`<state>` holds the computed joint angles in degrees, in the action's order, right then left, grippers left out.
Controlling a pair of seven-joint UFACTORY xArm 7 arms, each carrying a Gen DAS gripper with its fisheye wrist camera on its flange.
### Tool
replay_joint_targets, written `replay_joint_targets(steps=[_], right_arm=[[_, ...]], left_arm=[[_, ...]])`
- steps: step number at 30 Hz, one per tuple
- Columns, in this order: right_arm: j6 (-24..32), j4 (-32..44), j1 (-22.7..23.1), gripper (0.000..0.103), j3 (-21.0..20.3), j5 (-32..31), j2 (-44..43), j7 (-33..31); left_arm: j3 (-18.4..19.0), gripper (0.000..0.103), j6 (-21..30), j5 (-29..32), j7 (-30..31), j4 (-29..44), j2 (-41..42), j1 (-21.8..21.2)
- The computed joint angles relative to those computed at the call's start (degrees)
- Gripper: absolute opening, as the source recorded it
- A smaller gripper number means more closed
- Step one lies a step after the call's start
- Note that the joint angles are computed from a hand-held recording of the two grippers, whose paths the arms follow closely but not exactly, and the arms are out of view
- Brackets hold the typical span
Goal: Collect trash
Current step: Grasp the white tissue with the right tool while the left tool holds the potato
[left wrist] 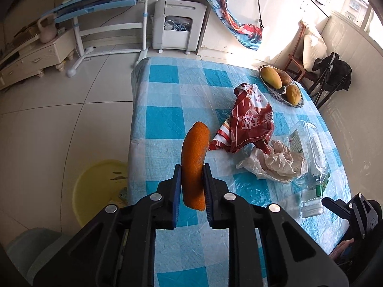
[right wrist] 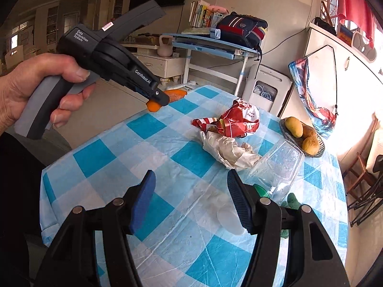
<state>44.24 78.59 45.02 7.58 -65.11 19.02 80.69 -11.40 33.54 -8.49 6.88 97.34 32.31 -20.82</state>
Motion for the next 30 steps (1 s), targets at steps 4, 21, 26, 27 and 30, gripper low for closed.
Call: replay_joint_targets(steps=[4, 21, 26, 27, 30], right_arm=[[2.2, 5.7, -2.0, 0.060, -0.5, 5.6, 3.7, -10.9], [-18.1, -3.4, -4.0, 0.004, -4.7, 18.9, 0.0, -6.8], [-23.2, -6.6, -2.2, 0.004, -4.7, 12.8, -2.2, 5.6], [-21.3, -5.7, -1.9, 0.004, -4.0, 12.6, -1.8, 5.0], [-15.4, -3.9, -1.4, 0.014, -2.7, 11.8, -1.7, 1.9]], left_arm=[[0.1, 0.017, -0.3, -0.1, -0.2, -0.2, -0.2, 0.1], [-0.6, 0.017, -0.9, -1.7, 0.8, -0.7, -0.6, 1.1], [-1.0, 0.017, 0.0, -2.5, 1.6, -0.3, -0.3, 1.5], [-0.8, 0.017, 0.5, -2.4, 1.5, 0.0, -0.1, 1.4], [0.0, 0.017, 1.9, -1.5, 0.5, 0.8, 0.6, 0.7]])
